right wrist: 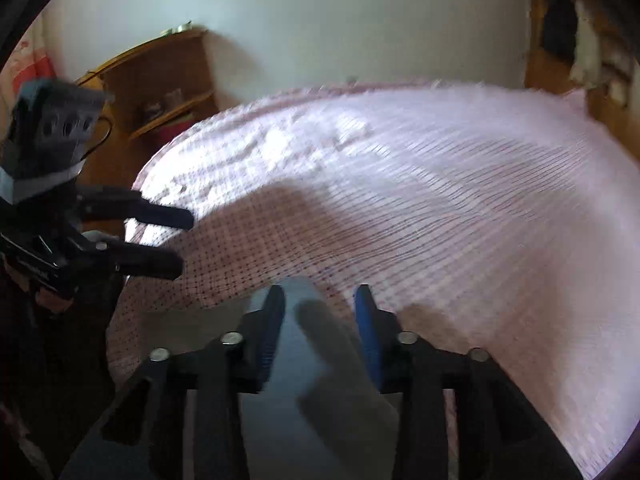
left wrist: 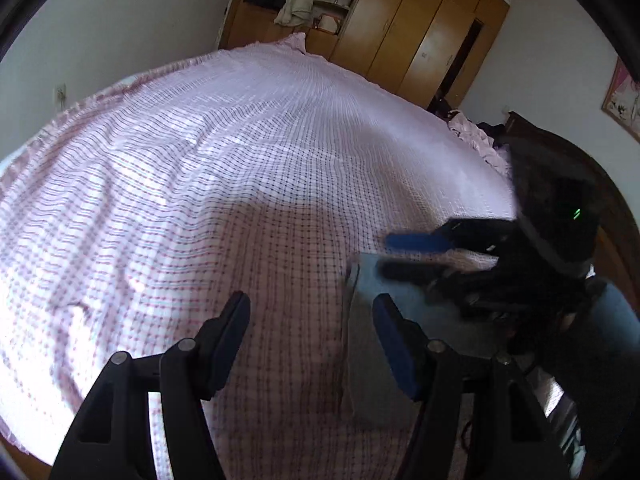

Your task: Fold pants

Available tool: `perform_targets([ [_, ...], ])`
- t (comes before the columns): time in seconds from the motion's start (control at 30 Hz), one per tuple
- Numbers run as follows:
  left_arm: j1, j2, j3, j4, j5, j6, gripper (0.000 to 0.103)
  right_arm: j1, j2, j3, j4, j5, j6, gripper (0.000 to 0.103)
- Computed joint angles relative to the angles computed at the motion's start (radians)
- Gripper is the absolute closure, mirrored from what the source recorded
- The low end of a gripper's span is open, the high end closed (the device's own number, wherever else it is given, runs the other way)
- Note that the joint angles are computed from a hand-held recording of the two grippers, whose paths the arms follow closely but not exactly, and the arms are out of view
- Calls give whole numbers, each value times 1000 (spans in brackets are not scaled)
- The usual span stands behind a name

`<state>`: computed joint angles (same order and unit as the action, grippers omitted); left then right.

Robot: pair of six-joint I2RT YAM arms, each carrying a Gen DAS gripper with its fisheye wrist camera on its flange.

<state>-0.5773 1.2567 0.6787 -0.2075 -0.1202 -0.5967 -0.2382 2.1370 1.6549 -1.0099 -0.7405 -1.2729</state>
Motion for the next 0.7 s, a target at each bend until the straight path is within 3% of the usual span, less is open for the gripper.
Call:
perform_targets([
  [0.07,12,16,-5,-3,26,1,36,22,-39,-100,131,63,15,78],
  [0.1,12,26,-4,-11,26,1,36,20,-46,-115,144,52,11,85],
  [0.13,8,39,-1,-23,19,-2,36,14,-63,-141,163,28,3,101],
  [0.2,5,61,12,-41,12,-3,36,10,-127,-224,253,19,-8,102],
  [0.33,-20,75,24,-51,-22,6,36,4,-298,-451,520,-14,-11,103],
  [0.47,-28,87,31,-56,-32,9,36,37,-376,-582,723,-3,13,103],
  [0.63,-24,79,24,-52,-23,2,36,78,-346,-560,770,34,94,103],
  [0.7,-23,72,18,-50,-19,-1,36,53,-379,-575,820,35,162,94],
])
